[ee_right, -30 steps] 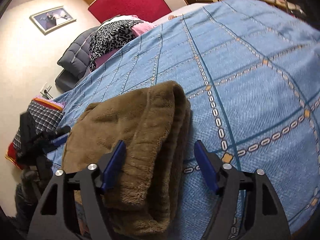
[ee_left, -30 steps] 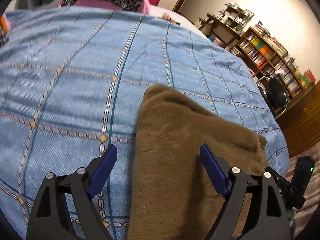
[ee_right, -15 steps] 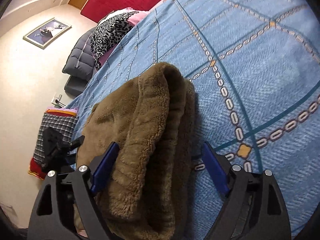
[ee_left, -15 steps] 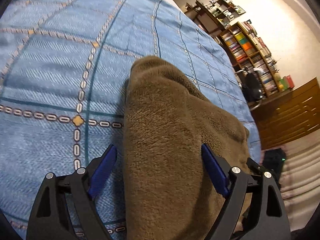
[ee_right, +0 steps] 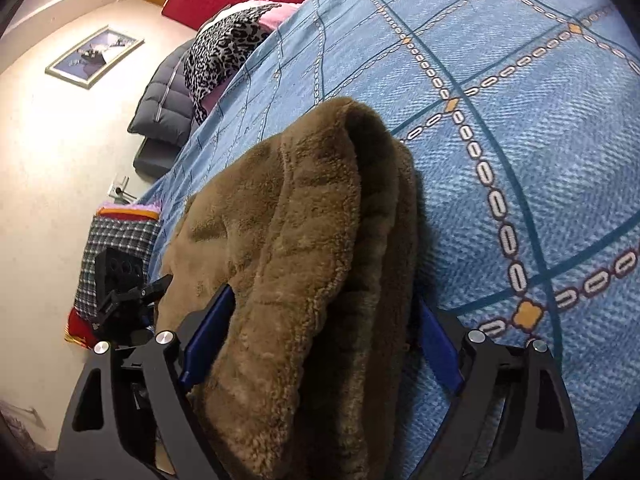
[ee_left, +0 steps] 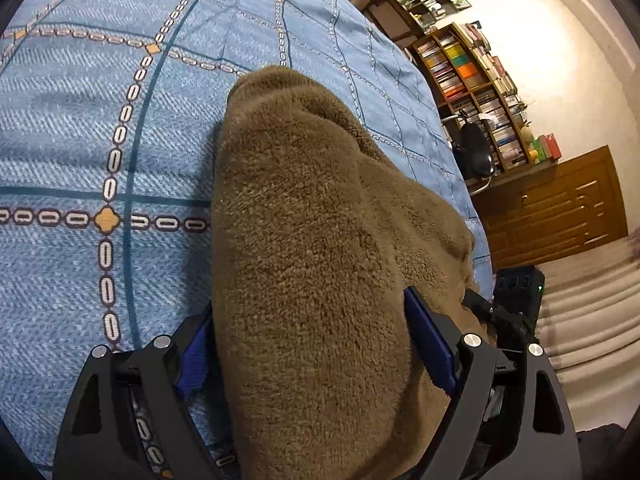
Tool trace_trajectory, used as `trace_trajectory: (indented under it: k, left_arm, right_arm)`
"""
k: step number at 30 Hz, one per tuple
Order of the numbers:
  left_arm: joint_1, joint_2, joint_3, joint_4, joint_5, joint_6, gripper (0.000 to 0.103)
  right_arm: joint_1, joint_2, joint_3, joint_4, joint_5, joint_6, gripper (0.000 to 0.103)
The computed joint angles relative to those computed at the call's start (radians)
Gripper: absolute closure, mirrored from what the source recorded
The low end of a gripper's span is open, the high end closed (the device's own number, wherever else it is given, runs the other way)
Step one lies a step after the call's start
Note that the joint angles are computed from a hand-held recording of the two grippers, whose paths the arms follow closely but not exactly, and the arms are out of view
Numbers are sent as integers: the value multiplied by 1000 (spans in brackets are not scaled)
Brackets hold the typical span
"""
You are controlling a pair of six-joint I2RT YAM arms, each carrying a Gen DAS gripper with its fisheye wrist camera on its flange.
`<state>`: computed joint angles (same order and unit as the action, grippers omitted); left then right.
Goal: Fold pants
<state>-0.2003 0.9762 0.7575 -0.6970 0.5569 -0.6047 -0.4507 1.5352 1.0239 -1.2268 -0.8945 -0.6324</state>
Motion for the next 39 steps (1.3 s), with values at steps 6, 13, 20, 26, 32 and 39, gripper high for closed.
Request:
trace_trajectory:
  k: [6,13,20,26,32,39]
  left_arm:
    - [-4,-15,-1,3,-4,-17,32]
    - [-65,-25,58,-52,-103,-21,46]
    - [-77,48,152,-36,-147,-30,48]
    - [-42,221,307,27,-161,-19,48]
    - [-12,462,505,96,-157,0,48]
    - [12,734,749,137,-154,14,48]
  right_arm:
    - [13,-7,-6,-23,0,-52,27]
    - [23,-44,29,-42,10,-69,48]
    - [45,-19,155,-37,-36,-14,51]
    - [115,78,324,76,-44,141,51]
    - [173,238,546,190,-22,285,51]
    - [226,502,887,240,29,402,51]
